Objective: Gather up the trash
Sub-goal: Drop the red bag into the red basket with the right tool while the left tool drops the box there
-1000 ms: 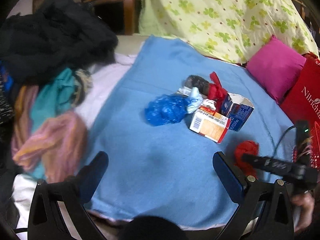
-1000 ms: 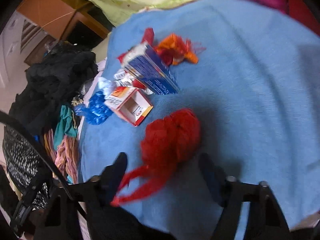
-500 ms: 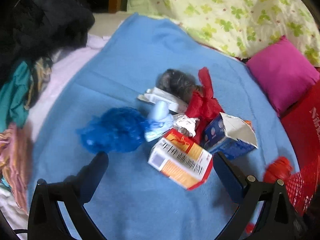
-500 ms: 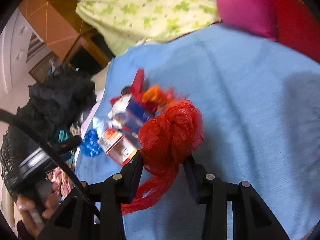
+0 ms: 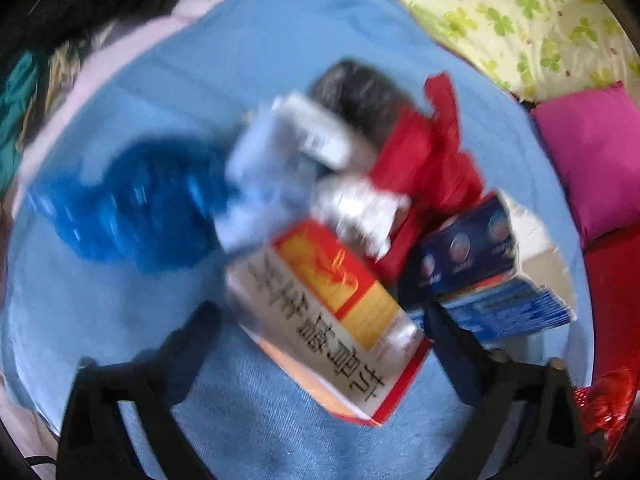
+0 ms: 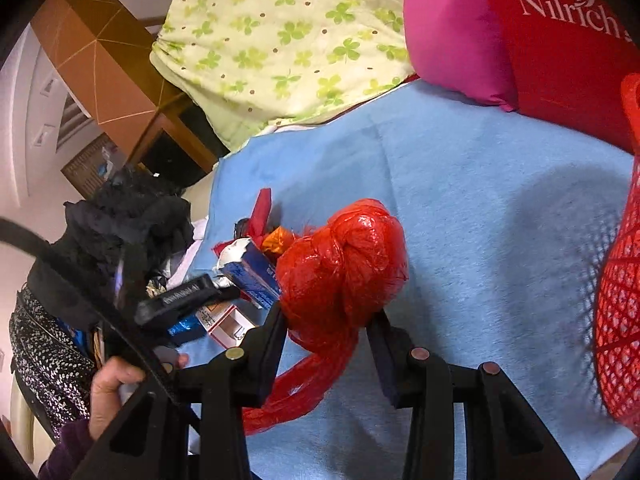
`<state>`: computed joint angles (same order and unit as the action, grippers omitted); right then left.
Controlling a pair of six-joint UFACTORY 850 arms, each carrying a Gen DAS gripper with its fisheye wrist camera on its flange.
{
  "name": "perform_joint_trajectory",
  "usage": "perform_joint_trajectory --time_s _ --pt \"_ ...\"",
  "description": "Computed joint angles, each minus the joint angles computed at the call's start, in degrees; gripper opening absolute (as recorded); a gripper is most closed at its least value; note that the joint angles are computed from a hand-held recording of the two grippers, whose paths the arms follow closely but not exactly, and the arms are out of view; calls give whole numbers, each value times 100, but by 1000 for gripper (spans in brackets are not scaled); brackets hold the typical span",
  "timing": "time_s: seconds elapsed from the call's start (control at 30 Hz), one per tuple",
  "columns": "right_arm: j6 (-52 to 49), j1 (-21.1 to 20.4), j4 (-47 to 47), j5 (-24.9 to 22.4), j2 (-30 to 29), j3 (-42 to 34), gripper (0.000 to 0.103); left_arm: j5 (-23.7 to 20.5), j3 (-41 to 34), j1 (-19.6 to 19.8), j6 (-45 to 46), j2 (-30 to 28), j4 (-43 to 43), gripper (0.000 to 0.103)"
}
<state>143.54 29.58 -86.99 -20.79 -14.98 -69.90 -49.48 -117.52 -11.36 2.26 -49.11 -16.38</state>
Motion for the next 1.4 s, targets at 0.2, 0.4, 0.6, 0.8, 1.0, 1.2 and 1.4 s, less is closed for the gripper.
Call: perform_joint_trajectory --time_s 0.2,0.4,0.6,0.8,1.0,1.2,1.4 --pt "33 139 -165 -356 279 328 43 527 961 135 591 615 -660 58" --pt "296 580 -1084 -1547 700 644 43 1324 2284 217 1645 1554 -1185 50" --pt "174 1033 -1327 -2901 1219 1073 43 1970 3295 194 3121 2576 -1889 50" --pt "391 1294 -1089 -3863 1935 1719 46 1844 3769 -258 4785 3344 -2906 50" --pt "929 1527 -486 -4775 2652 2458 46 953 3531 -1110 5847 3521 -3686 52" --pt "1756 1405 89 -4839 3276 3056 49 444 3142 -1755 5941 3274 -3894 60" --pt "1995 1258 335 -4946 3460 3257 83 650 3067 -2050 5896 3114 -3501 64"
